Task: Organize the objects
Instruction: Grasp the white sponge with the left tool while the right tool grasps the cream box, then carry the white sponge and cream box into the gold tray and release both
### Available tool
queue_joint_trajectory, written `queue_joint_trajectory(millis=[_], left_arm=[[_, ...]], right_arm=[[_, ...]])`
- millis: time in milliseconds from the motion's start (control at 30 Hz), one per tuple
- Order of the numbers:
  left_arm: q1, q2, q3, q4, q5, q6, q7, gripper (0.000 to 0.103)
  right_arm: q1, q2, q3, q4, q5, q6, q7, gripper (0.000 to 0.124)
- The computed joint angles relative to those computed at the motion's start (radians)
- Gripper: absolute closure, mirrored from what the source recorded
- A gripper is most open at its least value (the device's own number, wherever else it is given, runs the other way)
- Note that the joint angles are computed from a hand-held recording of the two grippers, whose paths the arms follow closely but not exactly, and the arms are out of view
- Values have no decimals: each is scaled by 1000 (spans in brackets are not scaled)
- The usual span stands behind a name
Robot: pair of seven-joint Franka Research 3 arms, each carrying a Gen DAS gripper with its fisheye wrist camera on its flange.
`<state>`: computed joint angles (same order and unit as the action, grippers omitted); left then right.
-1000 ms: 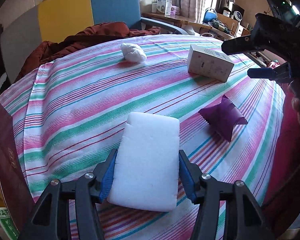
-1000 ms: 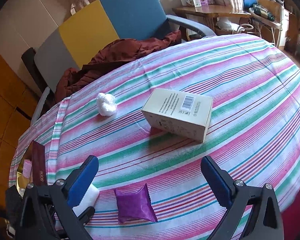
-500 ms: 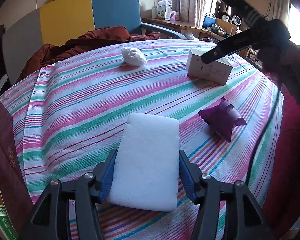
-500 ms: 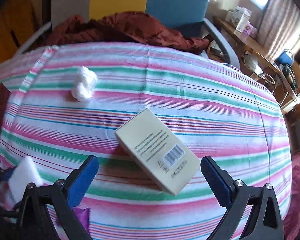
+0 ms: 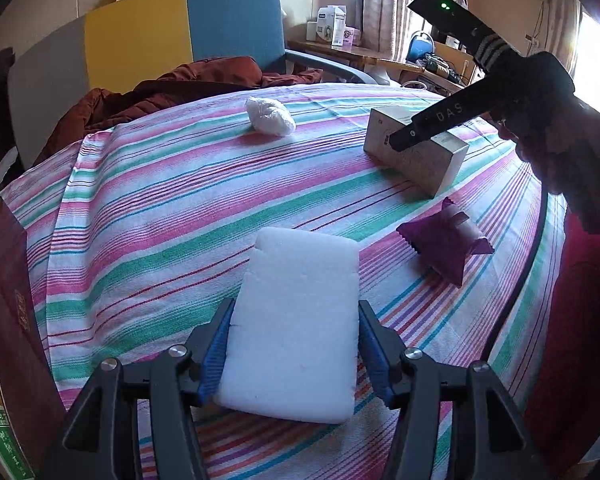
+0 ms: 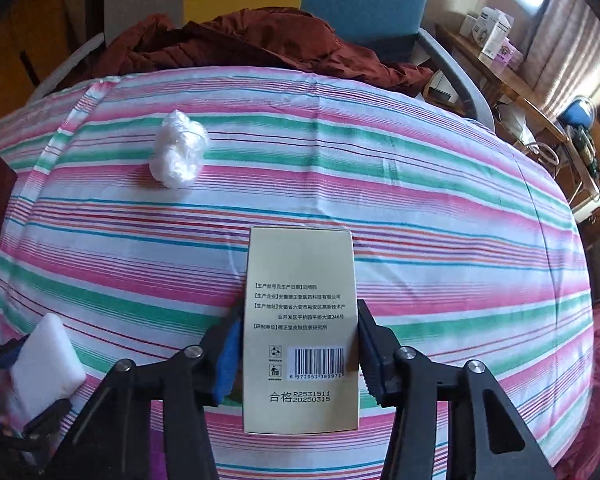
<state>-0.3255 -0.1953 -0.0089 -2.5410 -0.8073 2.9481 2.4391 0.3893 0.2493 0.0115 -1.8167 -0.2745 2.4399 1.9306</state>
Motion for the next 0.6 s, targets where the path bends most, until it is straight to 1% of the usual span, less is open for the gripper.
queue_joint_trajectory(millis=[133,200,233,267,300,333,433,500,533,600], left_arm=[[18,0,-8,7,37,-21,-40,45],[61,-7,-38,9,139,-43,-155,45],[69,-15,-41,8,166,-53,-195,46],[60,-29,-28,3,155,-55,-198,46],[55,-41,-25,-5,162,-42,-208,46],[66,-62,-36,-20,200,-21,-245,46],[41,-116,-10,-47,233,9,-277,46],[58,-157,-20,-68,294,27,-334,46],[57,-176,-13,-75,311,27,-351,46],[78,-211,-16,-86,358,19,-406,45]], right_arm=[[13,-17,-10,-41,-27,53,97,73],[15,-21,-11,-51,-46,66,122,73],[15,-21,-11,-52,-52,70,128,73],[16,-20,-11,-52,-59,73,132,73],[15,-20,-11,-53,-66,77,133,73],[16,-19,-11,-54,-73,81,136,73],[16,-20,-7,-57,-76,97,132,73],[16,-24,-6,-64,-82,117,128,73],[16,-28,-6,-69,-82,130,127,73],[16,-34,-4,-76,-80,146,126,73]])
